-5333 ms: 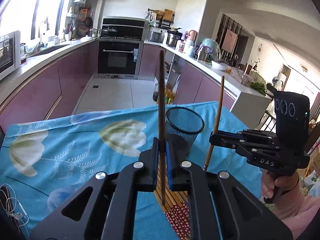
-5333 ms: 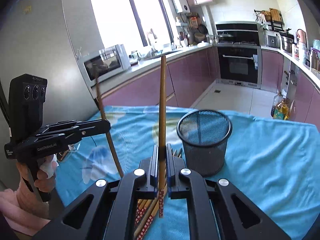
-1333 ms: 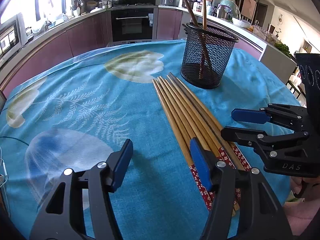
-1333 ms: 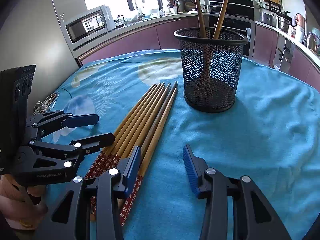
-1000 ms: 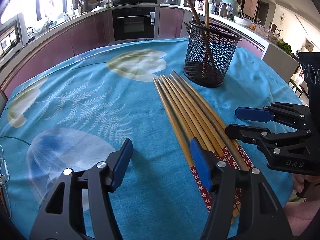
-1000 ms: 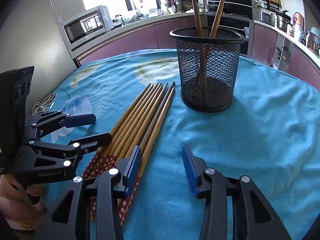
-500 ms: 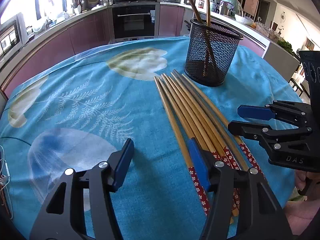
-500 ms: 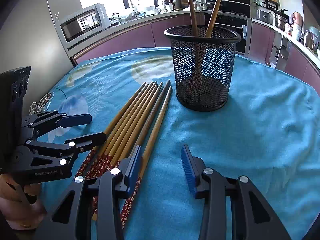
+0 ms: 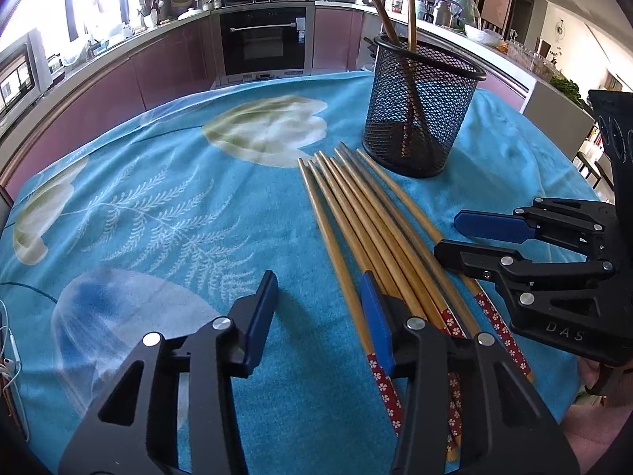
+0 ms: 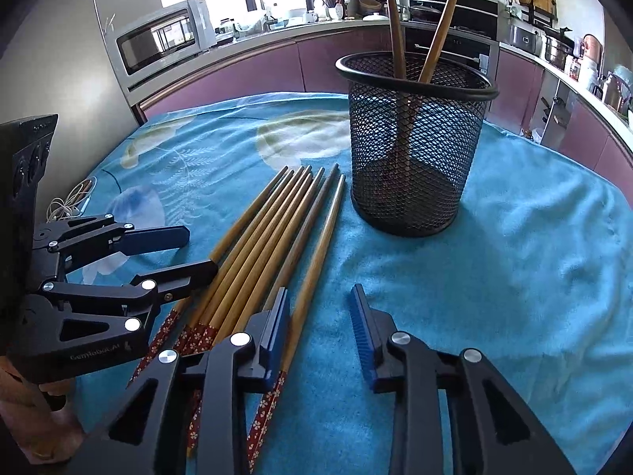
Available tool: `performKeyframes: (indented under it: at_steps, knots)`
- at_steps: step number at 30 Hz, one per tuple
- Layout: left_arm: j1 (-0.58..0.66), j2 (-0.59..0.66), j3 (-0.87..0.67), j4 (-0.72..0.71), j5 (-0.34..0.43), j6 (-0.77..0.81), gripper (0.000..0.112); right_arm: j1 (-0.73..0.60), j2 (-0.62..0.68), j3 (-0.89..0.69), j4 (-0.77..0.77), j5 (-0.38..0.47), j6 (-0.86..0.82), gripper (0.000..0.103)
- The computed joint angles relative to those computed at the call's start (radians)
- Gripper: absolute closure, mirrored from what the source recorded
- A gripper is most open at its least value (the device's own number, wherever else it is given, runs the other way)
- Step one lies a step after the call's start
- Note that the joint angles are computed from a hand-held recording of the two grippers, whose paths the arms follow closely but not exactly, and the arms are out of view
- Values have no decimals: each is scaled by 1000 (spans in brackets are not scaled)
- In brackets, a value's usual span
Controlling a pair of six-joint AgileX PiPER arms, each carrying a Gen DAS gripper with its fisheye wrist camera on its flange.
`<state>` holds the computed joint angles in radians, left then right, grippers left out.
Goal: Organize utensils
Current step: 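Close the right gripper on a chopstick while the left gripper grasps another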
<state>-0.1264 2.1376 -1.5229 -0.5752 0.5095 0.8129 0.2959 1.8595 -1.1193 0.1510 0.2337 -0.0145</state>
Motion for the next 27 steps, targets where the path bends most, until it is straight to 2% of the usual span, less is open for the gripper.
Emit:
performKeyframes:
  at_steps: [6,13,17,20,27]
  knots:
    - [-10,27,-48,35,14,-44,78,-5,26,-43,13,25,-14,86]
    - [-17,52,-95,57,28,-100,88,-53,41,-57,311,51,-283,93]
    - [-14,59,-106,50,36,-125,100,-68,39,-50,421,60,-388,95]
    - [-13,63,-113,53,41,-137,101,-84,38,-47,506,75,-464,96]
    - [-4,56,-105,30,47,-132,105,-98,19,-30,587,90,-552,97]
